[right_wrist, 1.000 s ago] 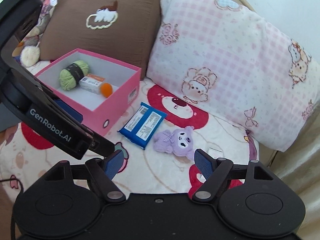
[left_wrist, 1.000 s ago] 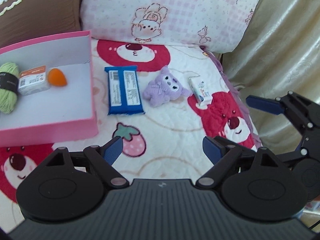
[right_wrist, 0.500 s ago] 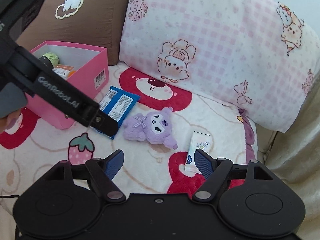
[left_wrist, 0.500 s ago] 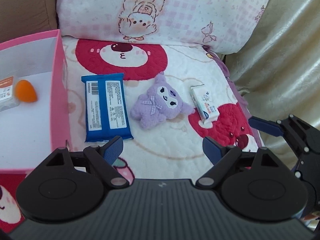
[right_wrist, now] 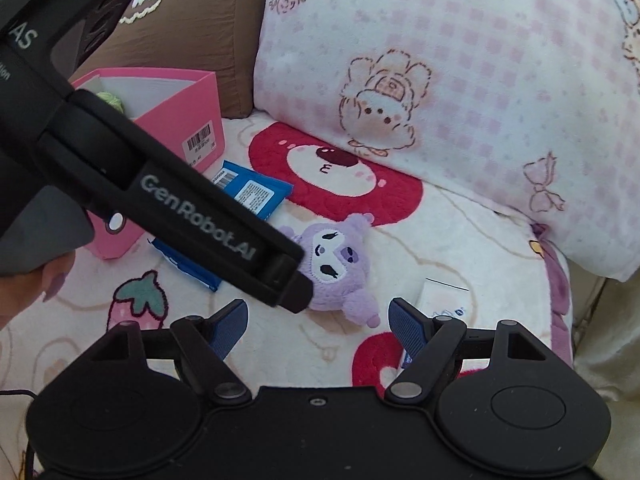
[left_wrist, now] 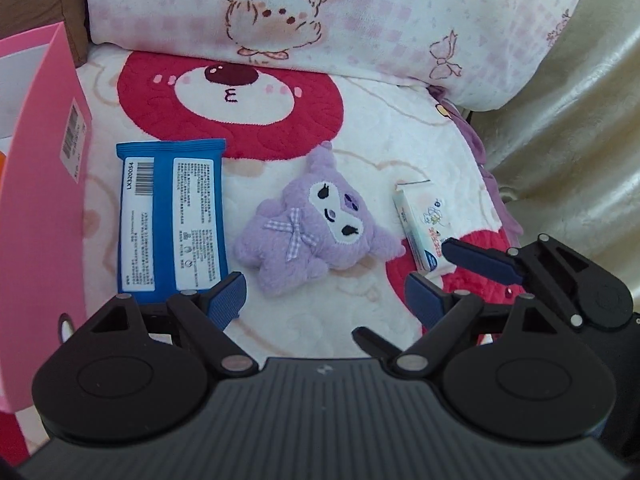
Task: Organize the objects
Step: 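Move the left gripper toward the purple plush toy beside the box, then close the left gripper on the purple plush toy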
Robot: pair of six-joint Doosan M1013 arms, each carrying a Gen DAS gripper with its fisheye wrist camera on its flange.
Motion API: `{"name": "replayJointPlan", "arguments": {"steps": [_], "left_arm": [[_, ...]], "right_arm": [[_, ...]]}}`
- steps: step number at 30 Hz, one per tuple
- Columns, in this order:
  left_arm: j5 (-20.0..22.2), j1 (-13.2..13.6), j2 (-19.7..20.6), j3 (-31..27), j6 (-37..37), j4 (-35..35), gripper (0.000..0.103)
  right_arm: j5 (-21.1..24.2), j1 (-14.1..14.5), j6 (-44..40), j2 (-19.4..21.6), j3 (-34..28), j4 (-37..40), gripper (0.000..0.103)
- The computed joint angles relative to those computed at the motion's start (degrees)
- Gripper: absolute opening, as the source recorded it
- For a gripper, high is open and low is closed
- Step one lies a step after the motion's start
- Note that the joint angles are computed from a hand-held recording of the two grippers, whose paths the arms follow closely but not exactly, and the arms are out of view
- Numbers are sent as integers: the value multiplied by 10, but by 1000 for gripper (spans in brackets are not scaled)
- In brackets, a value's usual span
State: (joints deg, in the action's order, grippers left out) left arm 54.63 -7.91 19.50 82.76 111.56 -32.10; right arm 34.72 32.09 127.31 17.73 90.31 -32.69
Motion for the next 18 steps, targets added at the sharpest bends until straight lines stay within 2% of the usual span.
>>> {"name": "replayJointPlan", "arguments": {"steps": [9, 11, 18], "left_arm": [[-47, -10, 11, 5, -36, 32, 86], [-46, -13, 15, 5, -51, 48, 86], [-50, -11, 19, 11, -41, 22, 86]], "right_arm": [[-29, -25, -48, 12, -3, 47, 81], [-37, -32, -68, 19, -9, 72, 81], [-43, -44, -131, 34, -20, 131, 81]]}}
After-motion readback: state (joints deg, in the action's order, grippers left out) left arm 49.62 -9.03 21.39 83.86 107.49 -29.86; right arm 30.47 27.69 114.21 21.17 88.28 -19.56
